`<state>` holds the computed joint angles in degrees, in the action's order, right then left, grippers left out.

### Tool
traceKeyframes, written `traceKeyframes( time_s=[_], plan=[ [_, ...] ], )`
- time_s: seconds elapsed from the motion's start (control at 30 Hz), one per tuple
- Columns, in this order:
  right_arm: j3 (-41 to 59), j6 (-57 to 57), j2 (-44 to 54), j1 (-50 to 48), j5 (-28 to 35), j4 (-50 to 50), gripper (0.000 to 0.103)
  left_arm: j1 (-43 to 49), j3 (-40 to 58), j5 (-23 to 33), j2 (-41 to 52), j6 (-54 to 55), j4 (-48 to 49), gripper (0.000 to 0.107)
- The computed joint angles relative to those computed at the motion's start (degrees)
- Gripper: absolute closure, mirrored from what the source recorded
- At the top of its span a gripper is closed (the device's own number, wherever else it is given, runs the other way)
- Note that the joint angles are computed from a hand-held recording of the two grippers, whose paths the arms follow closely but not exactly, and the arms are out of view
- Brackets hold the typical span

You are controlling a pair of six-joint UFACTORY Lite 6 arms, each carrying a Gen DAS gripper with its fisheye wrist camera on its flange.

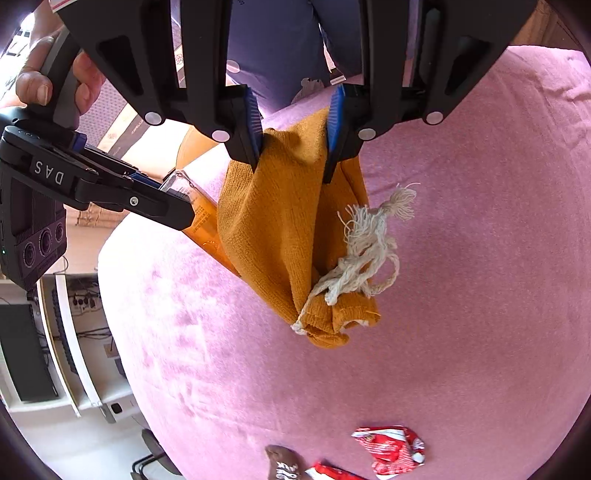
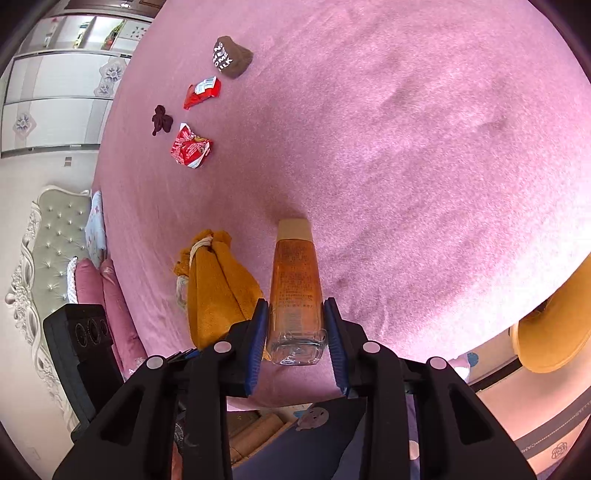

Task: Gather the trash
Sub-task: 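Carry the bag and bottle over the yellow bucket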

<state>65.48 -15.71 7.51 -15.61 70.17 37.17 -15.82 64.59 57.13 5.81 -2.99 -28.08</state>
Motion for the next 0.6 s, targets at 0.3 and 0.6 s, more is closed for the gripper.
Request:
traceKeyframes(
  time_s=[0.3, 0.6],
  plan=[
    [-4.2, -7.9, -4.5, -19.6, 8.3, -3.3, 0.072, -14.9, 11.3, -0.4, 8.1, -9.3, 0.8, 0.077],
    [7.6, -18.9, 3.4, -44.9, 17.5, -11.1, 0.072, -32.5, 35.7, 3.2, 25.2, -21.0, 3.5, 0.077]
  ],
)
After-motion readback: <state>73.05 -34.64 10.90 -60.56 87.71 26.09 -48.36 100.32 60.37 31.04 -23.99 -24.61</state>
